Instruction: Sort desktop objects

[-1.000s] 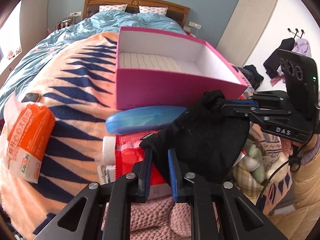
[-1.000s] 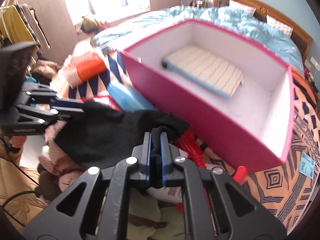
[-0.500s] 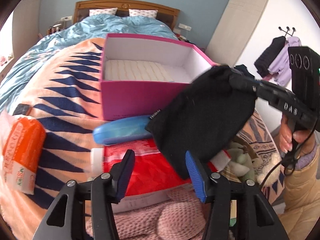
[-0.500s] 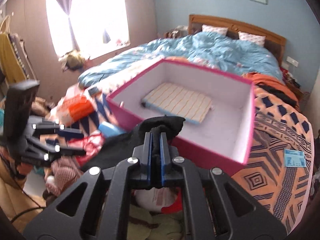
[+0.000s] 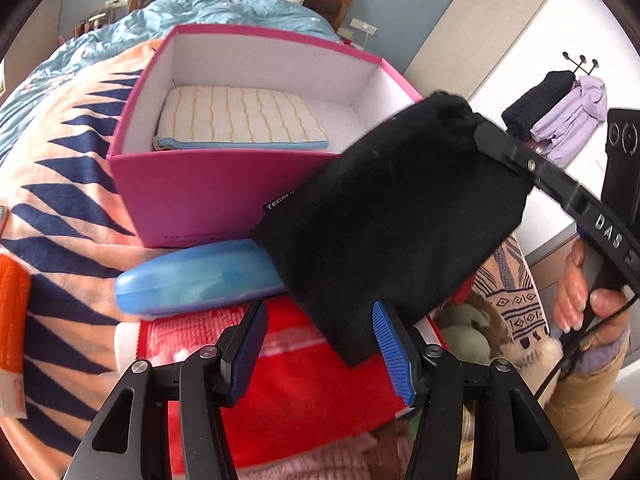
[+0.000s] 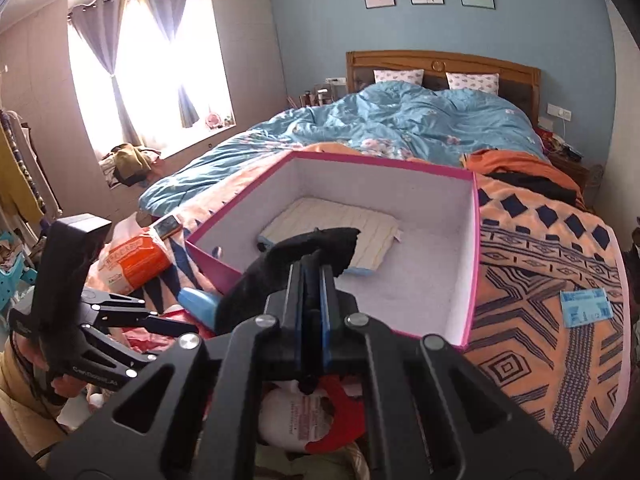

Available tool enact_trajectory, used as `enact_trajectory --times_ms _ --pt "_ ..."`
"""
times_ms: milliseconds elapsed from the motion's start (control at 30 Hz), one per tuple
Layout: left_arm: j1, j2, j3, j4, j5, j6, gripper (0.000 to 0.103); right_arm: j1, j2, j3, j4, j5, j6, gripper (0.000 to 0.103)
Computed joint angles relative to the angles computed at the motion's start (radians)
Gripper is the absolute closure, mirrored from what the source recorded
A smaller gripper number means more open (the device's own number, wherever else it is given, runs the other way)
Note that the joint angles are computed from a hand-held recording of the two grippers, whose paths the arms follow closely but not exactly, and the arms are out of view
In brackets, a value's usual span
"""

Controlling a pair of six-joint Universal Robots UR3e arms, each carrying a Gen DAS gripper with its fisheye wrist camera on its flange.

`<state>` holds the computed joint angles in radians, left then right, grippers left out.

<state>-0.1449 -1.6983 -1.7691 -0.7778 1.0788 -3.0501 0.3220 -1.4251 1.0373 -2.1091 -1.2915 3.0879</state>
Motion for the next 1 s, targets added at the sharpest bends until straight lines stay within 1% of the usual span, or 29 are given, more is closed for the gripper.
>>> enact_trajectory --times_ms 67,133,233,267,333,400,467,633,767,867,933,967,1000 --pt "-0.006 -0.029 0.024 -0.003 0.000 -0.007 0.052 -0.007 -0.004 0.013 0.023 -0.003 -0.016 0.094" --pt "-0.015 -0.051 0.040 0.000 0.014 -0.019 0.069 -0.010 0.003 0.008 0.069 -0.008 -0.037 0.093" --pt "-0.011 -0.062 0.035 0.010 0.014 -0.035 0.078 -0.002 0.002 0.022 0.094 -0.042 -0.061 0.088" --pt "-0.007 -0.060 0.032 0.012 0.013 -0.039 0.084 -0.001 0.002 0.024 0.101 -0.048 -0.065 0.086" --pt "0.001 -0.062 0.027 0.022 0.012 -0.042 0.088 -0.001 -0.002 0.025 0.119 -0.054 -0.082 0.078" --pt "0.007 -0.057 0.020 0.029 0.013 -0.035 0.090 0.008 -0.002 0.020 0.131 -0.070 -0.095 0.061" --pt "0.009 -0.053 0.017 0.040 0.022 -0.028 0.091 0.030 0.017 -0.009 0.158 -0.104 -0.122 0.055" --pt "0.004 -0.044 0.012 0.065 0.050 -0.017 0.091 0.106 0.060 -0.042 0.153 -0.242 -0.174 0.055" --pt "-0.009 -0.044 0.025 0.075 0.071 -0.013 0.091 0.118 0.057 -0.048 0.158 -0.278 -0.187 0.055" --pt "-0.015 -0.050 0.039 0.076 0.077 -0.011 0.091 0.110 0.059 -0.070 0.170 -0.267 -0.200 0.054" --pt "-0.020 -0.059 0.055 0.073 0.085 -0.014 0.091 0.119 0.075 -0.093 0.184 -0.282 -0.206 0.054" --pt "-0.019 -0.058 0.056 0.072 0.085 -0.013 0.091 0.123 0.085 -0.108 0.190 -0.293 -0.205 0.061" --pt "-0.018 -0.056 0.056 0.070 0.084 -0.011 0.091 0.124 0.088 -0.113 0.193 -0.296 -0.206 0.083"
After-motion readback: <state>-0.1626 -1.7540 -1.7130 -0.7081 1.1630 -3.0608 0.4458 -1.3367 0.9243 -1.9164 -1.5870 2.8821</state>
